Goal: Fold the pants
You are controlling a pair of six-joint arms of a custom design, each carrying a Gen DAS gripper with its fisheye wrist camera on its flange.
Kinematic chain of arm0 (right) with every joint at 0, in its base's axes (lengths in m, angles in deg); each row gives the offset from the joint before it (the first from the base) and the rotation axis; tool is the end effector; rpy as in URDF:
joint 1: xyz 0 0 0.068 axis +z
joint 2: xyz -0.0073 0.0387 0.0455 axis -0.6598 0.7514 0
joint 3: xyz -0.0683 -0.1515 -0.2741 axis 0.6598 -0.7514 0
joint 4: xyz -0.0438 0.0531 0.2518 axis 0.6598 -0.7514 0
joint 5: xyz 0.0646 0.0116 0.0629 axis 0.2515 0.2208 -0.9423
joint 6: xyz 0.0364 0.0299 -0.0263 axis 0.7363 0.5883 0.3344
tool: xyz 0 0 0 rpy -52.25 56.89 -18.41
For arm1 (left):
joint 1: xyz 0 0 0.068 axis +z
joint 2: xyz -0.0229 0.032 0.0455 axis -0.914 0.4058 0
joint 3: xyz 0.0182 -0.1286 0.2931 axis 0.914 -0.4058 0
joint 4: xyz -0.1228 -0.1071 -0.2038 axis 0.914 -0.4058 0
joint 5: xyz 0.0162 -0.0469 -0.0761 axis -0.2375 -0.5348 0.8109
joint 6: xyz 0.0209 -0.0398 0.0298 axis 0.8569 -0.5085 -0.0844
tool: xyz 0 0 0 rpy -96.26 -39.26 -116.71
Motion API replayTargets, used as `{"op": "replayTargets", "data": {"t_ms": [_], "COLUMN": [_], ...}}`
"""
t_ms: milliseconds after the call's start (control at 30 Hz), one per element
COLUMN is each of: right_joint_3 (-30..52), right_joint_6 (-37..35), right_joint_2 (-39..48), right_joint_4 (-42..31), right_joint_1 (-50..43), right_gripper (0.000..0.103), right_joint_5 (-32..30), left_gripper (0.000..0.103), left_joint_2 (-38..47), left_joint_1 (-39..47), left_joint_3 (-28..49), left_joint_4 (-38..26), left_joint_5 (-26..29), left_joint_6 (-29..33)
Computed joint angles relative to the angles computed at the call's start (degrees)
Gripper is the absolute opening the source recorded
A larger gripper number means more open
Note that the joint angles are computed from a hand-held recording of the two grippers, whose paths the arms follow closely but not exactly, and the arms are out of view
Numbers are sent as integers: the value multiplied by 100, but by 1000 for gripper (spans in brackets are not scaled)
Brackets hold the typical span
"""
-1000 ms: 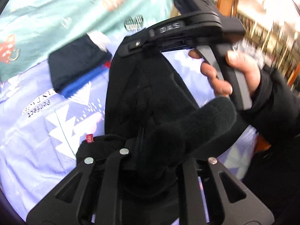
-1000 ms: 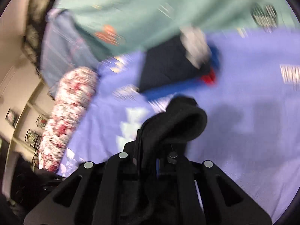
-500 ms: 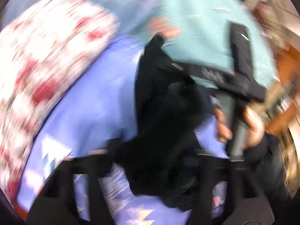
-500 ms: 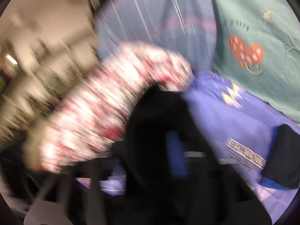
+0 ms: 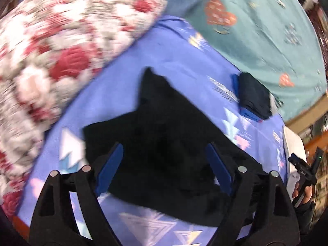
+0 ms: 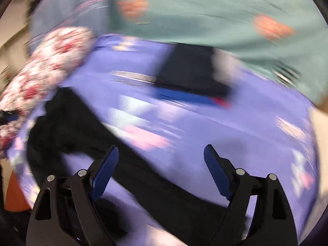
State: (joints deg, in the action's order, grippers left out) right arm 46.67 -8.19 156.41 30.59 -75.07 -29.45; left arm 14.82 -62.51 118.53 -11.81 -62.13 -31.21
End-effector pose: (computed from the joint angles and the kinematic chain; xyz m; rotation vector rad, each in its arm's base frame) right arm 0.2905 -0.1749 0.2470 -0.2140 2.4409 0.0976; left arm 0.2874 0.0059 0.2447 -0.2803 2.4651 -0.5176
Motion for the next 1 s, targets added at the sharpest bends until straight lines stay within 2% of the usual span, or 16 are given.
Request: {"op": "replayTargets", "data": {"t_ms": [33, 133, 233, 367, 467, 500, 533, 567, 600, 700, 800, 833, 900, 933, 967, 1000], "right_joint_3": [163, 481, 514, 1055, 1085, 1100, 966, 948, 1180, 1167, 1799, 1956, 2450, 2683, 2628, 2286], "right_joint_6": [-478, -1443, -2070, -1809, -1613, -1573, -1550, -1834, -2130, -2272, -2743, -3075, -4954, -6344, -7662, -8085], "right_joint_2": [289, 930, 1500, 2309, 2580, 2695, 2644, 2572, 2599, 1977, 1339, 1148, 999, 1132, 1226, 1219], "right_joint_4": [-295, -853, -803, -984, -740, -656, -432, -564, -1128, -1068, -1918, -2209, -3749, -4817, -5547, -5329], "right_joint_1": [-645, -1605, -2114, -1995, -1544, -1364, -1270, -1214, -1161, -1146, -1668, -1921, -2637, -2990, -3305, -3519], "right_gripper": [90, 90, 90, 90, 90, 75, 70, 46, 14, 14, 14, 14, 14, 15, 19, 38], "right_joint_5": [25, 123, 234, 3, 271, 549, 657, 537, 373, -71, -1479, -2009, -3047, -3186, -2929, -2464], "left_gripper": [85, 85, 85, 85, 85, 85, 85, 85, 85, 85, 85, 85, 86, 86, 87, 87], "left_joint_2": [203, 818, 1563, 2329, 2577, 2551, 2515, 2435, 2372, 2216, 2105, 2067, 2028, 2023, 2023, 2033], "left_joint_1": [-316, -1372, -2182, -2676, -2739, -2699, -2650, -2556, -2473, -2195, -2042, -2054, -2164, -2213, -2276, -2310], "left_joint_3": [181, 850, 1588, 2200, 2261, 2140, 2042, 1897, 1787, 1567, 1456, 1432, 1410, 1399, 1370, 1346], "left_joint_4": [30, -101, -217, -356, -474, -437, -424, -413, -387, -371, -251, -206, -157, -148, -141, -140], "left_joint_5": [-58, -333, -539, -844, -886, -922, -949, -957, -962, -943, -739, -678, -626, -610, -551, -498], "left_joint_6": [-64, -183, -272, -477, -656, -688, -719, -759, -778, -846, -945, -950, -890, -865, -805, -761]}}
